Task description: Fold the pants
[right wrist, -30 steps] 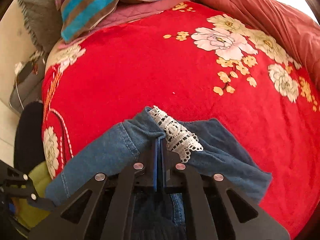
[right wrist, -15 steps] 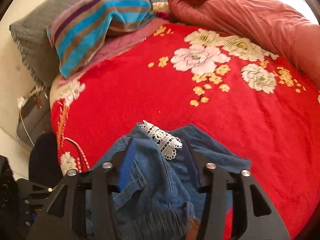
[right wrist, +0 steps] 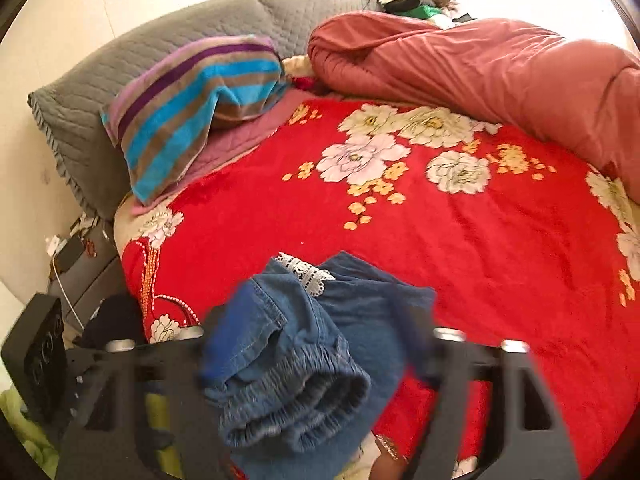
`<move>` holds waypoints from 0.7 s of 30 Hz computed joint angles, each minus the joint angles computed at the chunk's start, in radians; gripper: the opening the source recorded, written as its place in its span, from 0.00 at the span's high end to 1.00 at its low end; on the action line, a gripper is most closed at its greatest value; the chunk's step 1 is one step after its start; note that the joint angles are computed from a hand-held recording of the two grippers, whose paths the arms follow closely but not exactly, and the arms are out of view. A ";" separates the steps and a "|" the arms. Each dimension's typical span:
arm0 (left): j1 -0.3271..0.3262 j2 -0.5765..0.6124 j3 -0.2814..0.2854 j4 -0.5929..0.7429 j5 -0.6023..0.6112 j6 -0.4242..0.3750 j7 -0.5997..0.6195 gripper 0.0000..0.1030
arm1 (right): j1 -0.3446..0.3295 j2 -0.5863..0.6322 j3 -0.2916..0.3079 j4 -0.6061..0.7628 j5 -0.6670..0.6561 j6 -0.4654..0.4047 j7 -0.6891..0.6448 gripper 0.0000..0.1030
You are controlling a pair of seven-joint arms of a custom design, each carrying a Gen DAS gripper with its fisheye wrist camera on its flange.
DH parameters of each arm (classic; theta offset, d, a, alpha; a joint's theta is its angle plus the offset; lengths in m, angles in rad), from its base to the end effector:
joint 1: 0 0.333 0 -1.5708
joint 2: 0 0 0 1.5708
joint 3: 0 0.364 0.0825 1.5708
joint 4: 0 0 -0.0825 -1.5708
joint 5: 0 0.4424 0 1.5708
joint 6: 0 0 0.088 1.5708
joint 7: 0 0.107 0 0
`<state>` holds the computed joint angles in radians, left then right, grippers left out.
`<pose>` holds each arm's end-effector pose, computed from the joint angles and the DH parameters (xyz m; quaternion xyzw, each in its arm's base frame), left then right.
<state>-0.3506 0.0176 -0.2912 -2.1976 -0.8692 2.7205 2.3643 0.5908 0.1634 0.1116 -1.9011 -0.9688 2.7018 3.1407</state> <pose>0.5081 -0.3442 0.4346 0.3882 -0.8532 0.3485 0.0010 0.5161 0.4684 0.4963 -0.6047 0.6765 -0.1976 0.3710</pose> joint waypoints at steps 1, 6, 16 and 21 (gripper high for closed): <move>0.001 -0.008 0.001 -0.003 -0.016 0.009 0.001 0.49 | 0.006 -0.012 -0.003 -0.010 -0.023 -0.004 0.024 0.13; -0.001 -0.024 0.006 -0.008 -0.013 0.072 -0.039 0.31 | 0.010 -0.067 0.020 -0.059 -0.097 -0.054 0.105 0.13; 0.000 0.005 0.009 0.009 0.213 0.196 -0.252 0.10 | -0.008 -0.112 0.064 -0.122 -0.121 -0.119 0.165 0.13; 0.010 0.034 0.009 0.033 0.299 0.195 -0.343 0.09 | -0.019 -0.111 0.068 -0.147 -0.094 -0.104 0.171 0.13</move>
<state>-0.3411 0.0520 -0.2818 -2.1645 -0.5702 2.9152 2.0216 0.5716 0.0520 0.1799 -2.0479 -1.0625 2.5979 3.3120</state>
